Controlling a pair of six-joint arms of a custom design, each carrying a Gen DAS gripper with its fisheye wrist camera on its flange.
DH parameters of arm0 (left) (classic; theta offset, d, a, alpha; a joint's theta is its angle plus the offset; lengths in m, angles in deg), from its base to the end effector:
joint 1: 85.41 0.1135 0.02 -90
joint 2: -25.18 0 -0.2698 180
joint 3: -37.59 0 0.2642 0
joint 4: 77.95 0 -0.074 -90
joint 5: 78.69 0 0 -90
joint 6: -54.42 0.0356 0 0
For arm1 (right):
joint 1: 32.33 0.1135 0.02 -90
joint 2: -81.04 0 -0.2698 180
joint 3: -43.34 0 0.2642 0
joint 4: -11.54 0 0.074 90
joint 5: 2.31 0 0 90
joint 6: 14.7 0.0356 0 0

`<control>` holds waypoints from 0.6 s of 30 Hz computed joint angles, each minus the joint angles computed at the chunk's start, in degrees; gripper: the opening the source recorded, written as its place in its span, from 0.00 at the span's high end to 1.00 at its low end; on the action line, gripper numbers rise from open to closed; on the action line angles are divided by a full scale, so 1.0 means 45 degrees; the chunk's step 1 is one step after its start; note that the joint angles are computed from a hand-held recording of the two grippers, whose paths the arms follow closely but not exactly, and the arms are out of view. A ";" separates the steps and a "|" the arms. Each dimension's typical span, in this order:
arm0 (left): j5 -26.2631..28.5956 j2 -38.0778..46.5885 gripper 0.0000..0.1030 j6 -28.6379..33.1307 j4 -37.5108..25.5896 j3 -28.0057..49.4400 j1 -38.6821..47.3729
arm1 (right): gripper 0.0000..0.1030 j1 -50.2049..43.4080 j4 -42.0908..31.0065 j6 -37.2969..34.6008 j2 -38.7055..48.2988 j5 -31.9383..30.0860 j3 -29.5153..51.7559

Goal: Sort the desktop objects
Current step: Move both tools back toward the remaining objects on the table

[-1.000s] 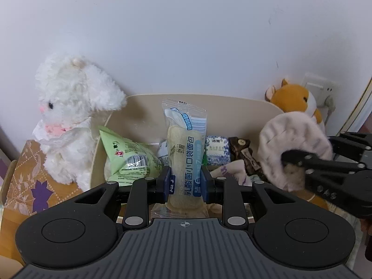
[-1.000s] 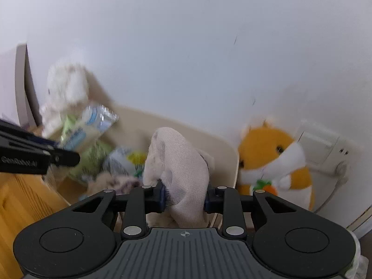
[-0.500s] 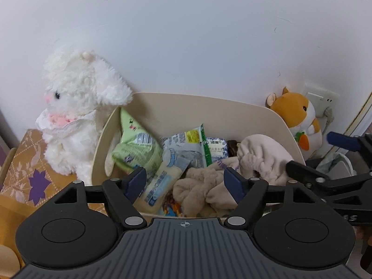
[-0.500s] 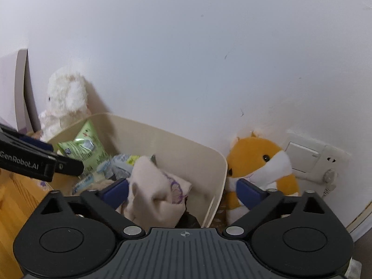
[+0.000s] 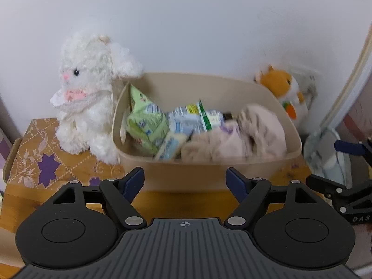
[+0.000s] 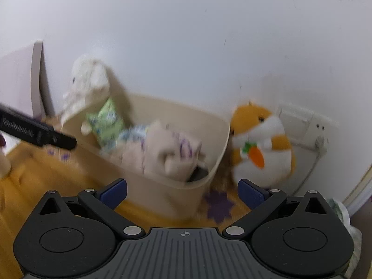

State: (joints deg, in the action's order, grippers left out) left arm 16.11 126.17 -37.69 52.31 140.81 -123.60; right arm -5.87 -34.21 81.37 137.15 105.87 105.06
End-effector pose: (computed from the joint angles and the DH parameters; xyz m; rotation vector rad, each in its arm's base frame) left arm 0.3199 -0.2554 0.3079 0.7934 2.3076 -0.4228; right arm 0.1974 0.0858 0.2938 -0.2309 2.2185 -0.0521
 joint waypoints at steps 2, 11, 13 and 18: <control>0.0034 -0.0378 0.24 0.0544 -0.0015 -0.0599 -0.0028 | 0.00 0.0331 -0.0514 0.0264 -0.0387 0.0227 -0.0353; 0.0014 -0.1190 0.24 0.2340 -0.0345 -0.2538 -0.0190 | 0.00 0.1979 -0.2452 0.2456 -0.1745 0.0920 -0.1612; -0.0213 -0.1288 0.24 0.2746 -0.0331 -0.2891 -0.0249 | 0.00 0.2432 -0.2785 0.2815 -0.1864 0.1095 -0.1815; -0.0172 -0.1267 0.24 0.2785 -0.0837 -0.3271 -0.0131 | 0.00 0.3594 -0.3525 0.3799 -0.1997 0.1243 -0.2201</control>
State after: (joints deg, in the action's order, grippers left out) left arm 15.34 120.47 -25.15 48.55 126.09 -124.19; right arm 10.30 -50.08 98.47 128.16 111.46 95.15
